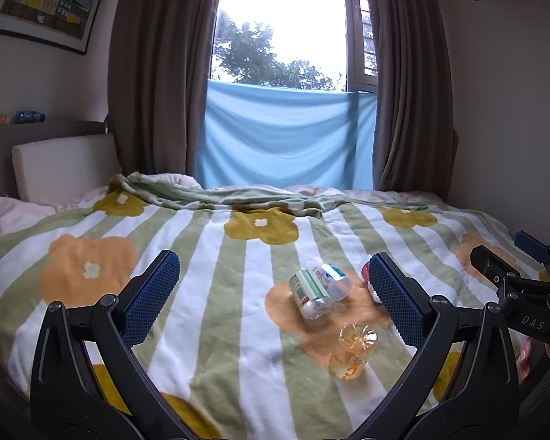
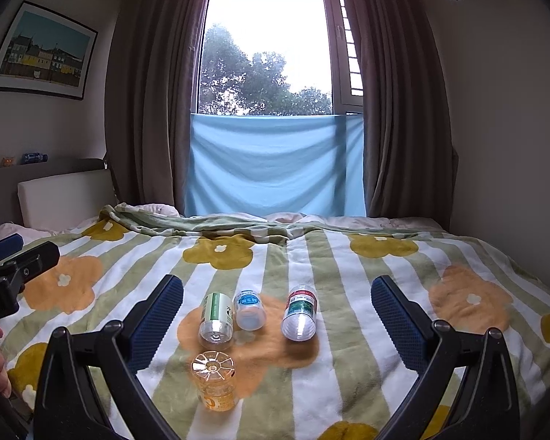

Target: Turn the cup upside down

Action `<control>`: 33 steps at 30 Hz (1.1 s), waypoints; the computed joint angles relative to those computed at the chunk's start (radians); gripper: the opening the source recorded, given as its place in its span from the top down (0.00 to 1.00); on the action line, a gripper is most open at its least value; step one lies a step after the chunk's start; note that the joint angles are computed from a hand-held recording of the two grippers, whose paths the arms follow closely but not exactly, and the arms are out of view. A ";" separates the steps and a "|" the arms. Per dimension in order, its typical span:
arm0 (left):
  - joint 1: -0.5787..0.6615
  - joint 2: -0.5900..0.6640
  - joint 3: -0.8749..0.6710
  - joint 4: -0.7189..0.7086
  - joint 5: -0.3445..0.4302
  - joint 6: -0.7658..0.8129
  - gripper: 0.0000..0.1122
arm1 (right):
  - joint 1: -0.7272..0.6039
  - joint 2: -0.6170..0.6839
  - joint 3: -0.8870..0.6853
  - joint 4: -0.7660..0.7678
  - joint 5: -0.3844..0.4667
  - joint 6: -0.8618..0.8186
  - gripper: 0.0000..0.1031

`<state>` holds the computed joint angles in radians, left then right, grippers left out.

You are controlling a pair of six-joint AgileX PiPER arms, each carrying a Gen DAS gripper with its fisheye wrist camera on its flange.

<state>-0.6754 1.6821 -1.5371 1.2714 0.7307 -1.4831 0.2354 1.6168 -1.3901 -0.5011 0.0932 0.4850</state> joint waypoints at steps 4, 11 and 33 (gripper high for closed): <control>0.000 -0.001 0.001 0.002 0.001 -0.002 0.09 | 0.001 -0.001 0.002 -0.032 -0.002 0.032 0.01; 0.003 -0.003 -0.002 -0.002 0.000 0.005 0.09 | -0.001 0.000 0.003 -0.016 -0.004 0.017 0.01; -0.006 -0.019 0.013 0.067 0.059 -0.039 0.09 | -0.005 -0.003 0.008 -0.014 -0.008 0.018 0.01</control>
